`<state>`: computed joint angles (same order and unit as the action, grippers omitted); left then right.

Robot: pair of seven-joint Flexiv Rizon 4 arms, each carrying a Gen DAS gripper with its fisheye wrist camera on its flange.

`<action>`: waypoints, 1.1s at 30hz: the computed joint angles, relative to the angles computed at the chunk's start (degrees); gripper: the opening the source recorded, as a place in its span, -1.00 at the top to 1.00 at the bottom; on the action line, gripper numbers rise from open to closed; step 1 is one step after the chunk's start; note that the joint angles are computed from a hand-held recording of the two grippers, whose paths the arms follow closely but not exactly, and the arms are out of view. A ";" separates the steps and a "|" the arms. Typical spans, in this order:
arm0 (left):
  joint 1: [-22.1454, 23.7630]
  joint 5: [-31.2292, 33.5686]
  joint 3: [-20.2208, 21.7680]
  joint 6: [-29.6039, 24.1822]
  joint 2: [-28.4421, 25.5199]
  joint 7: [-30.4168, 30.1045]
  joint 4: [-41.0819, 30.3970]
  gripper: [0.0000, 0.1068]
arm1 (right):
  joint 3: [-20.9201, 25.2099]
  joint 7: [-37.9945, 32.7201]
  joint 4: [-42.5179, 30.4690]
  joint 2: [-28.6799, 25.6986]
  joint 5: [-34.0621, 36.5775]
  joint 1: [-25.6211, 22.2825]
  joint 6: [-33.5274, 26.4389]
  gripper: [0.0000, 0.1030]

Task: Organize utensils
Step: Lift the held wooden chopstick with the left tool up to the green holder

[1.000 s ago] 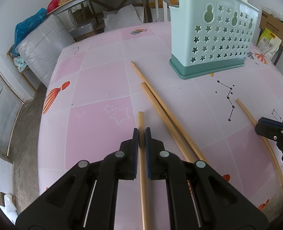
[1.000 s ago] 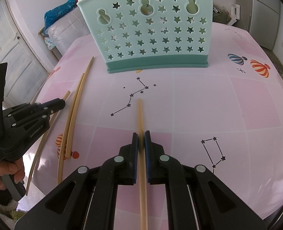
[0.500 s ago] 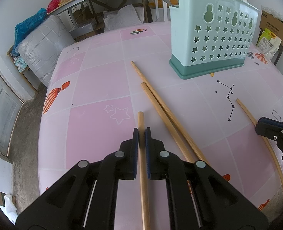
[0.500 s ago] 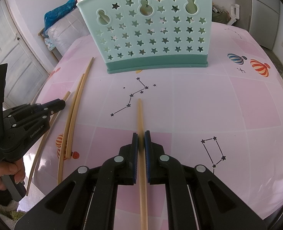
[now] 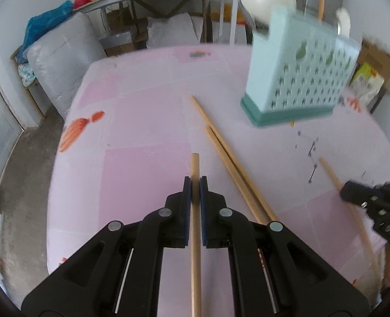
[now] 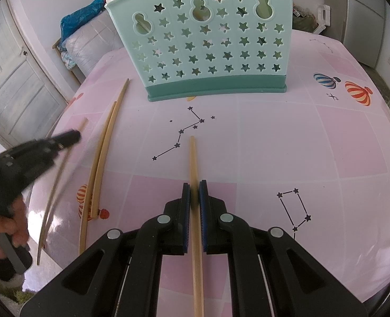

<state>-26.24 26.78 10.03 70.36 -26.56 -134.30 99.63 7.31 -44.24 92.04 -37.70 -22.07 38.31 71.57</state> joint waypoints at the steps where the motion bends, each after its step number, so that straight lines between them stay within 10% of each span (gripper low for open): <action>1: 0.67 -0.47 -0.24 1.40 0.67 -0.09 0.82 0.91 | 0.67 -0.75 -0.53 -0.25 0.34 -0.48 -0.40 0.85; 19: 12.68 -23.27 -13.23 25.33 6.91 16.36 14.97 0.91 | -2.23 -4.40 -6.72 -3.96 -2.14 2.50 -3.40 0.67; 33: 7.25 -32.17 -12.16 29.27 5.88 24.63 12.66 0.91 | 0.14 -2.87 -3.27 -2.74 1.93 -0.75 4.72 0.88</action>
<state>-18.99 -5.39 -2.13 99.64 -20.68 -109.68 112.29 7.46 -47.11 88.77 -40.44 -20.14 37.56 76.30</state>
